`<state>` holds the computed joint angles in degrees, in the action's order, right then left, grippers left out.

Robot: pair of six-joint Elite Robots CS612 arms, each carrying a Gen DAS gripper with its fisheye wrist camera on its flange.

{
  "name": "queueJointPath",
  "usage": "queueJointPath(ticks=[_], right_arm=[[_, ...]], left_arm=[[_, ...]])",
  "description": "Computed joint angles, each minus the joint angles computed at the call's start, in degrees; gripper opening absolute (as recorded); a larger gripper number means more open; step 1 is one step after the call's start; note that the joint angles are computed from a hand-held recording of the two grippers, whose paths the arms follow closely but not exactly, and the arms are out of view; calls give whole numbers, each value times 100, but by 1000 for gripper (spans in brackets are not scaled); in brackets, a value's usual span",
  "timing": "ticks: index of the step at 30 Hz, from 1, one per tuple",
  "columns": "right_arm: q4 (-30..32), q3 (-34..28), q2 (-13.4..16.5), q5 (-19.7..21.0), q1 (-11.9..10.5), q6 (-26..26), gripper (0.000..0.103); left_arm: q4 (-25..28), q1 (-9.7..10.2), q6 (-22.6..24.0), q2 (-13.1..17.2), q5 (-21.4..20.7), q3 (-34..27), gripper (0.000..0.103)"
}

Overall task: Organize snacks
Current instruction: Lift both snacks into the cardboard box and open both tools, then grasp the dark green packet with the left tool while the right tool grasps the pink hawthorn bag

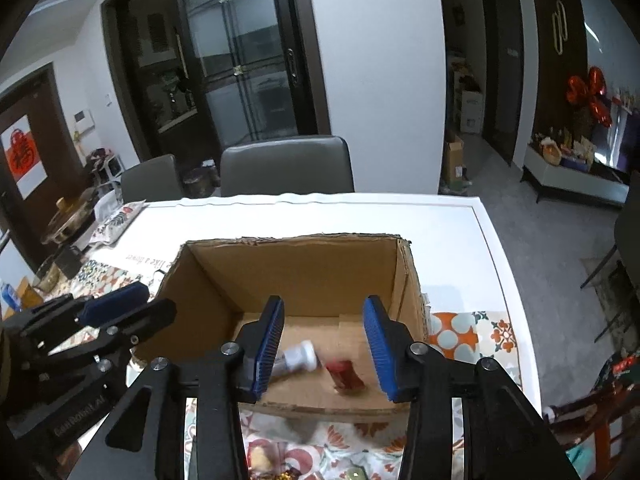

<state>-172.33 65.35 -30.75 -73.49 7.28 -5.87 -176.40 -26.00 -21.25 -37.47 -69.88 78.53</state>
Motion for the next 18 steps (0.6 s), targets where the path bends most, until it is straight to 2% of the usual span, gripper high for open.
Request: queueJointPath(ticks=[4, 11, 18], right_arm=[[-277, 269, -126, 97, -11, -40, 43], [-806, 945, -434, 490, -37, -108, 43], [-1207, 1474, -646, 641, -21, -215, 43]], left_arm=[[-373, -85, 75, -171, 201, 374, 35], [-903, -143, -20, -439, 120, 956, 37], [-1219, -219, -210, -619, 175, 1448, 40]])
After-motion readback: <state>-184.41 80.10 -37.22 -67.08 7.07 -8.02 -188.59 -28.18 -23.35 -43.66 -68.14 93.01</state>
